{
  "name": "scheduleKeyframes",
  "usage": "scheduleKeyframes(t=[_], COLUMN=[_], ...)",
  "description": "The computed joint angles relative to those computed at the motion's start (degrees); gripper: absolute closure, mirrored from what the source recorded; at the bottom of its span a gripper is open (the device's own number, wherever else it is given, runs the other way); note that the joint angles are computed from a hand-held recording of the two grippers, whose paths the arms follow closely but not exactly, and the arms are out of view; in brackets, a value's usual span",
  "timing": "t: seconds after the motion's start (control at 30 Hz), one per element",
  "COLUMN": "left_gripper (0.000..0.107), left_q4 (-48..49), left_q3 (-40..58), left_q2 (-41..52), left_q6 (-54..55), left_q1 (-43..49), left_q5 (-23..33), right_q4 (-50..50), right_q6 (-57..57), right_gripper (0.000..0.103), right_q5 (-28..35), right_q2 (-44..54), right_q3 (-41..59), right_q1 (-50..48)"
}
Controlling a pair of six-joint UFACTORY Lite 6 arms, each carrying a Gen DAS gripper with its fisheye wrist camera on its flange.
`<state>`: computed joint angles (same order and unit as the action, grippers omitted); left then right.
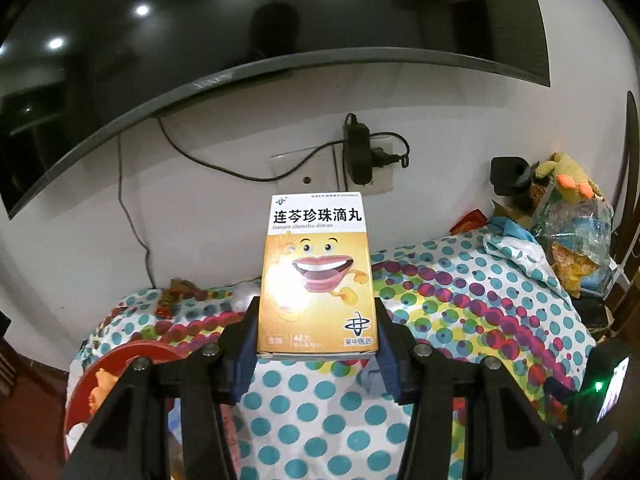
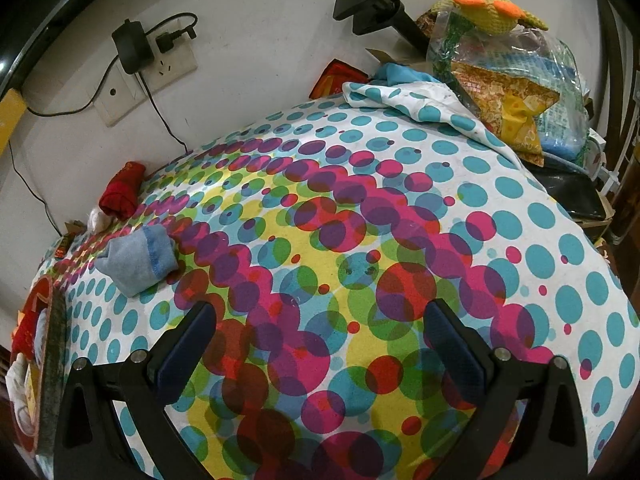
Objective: Organize objects
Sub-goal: 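Lift the yellow box and carry it toward the red tray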
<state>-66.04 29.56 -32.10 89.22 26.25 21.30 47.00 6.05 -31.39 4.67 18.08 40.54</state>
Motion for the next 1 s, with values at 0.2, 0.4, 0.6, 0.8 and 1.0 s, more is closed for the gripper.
scheduleKeyframes(t=[0.2,0.4,0.6,0.8,1.0], left_gripper=[0.056,0.056,0.056,0.056,0.056], left_q4=[0.7,-1.1,-5.8,-9.0,-6.2], left_q3=[-0.8,-1.0,-0.5,3.3,14.7], left_q2=[-3.3,-1.5,4.6,14.2,30.9], left_q6=[2.6,8.9,18.6,32.0,42.6], left_q1=[8.3,16.7,24.1,38.0,57.7], left_q5=[6.3,10.6,11.5,18.5,28.4], right_q4=[-0.5,-0.7,-0.3,-2.7,-3.9], right_q6=[0.7,0.8,0.3,2.9,3.9], right_gripper=[0.0,0.0,0.0,0.0,0.0], right_q5=[-0.2,-0.1,0.1,-0.5,-0.7], right_q2=[-0.1,-0.3,-0.5,-1.0,-1.3], right_q3=[-0.1,-0.3,-0.3,-1.0,-1.4], right_q1=[0.0,-0.1,-0.1,-0.5,-0.8])
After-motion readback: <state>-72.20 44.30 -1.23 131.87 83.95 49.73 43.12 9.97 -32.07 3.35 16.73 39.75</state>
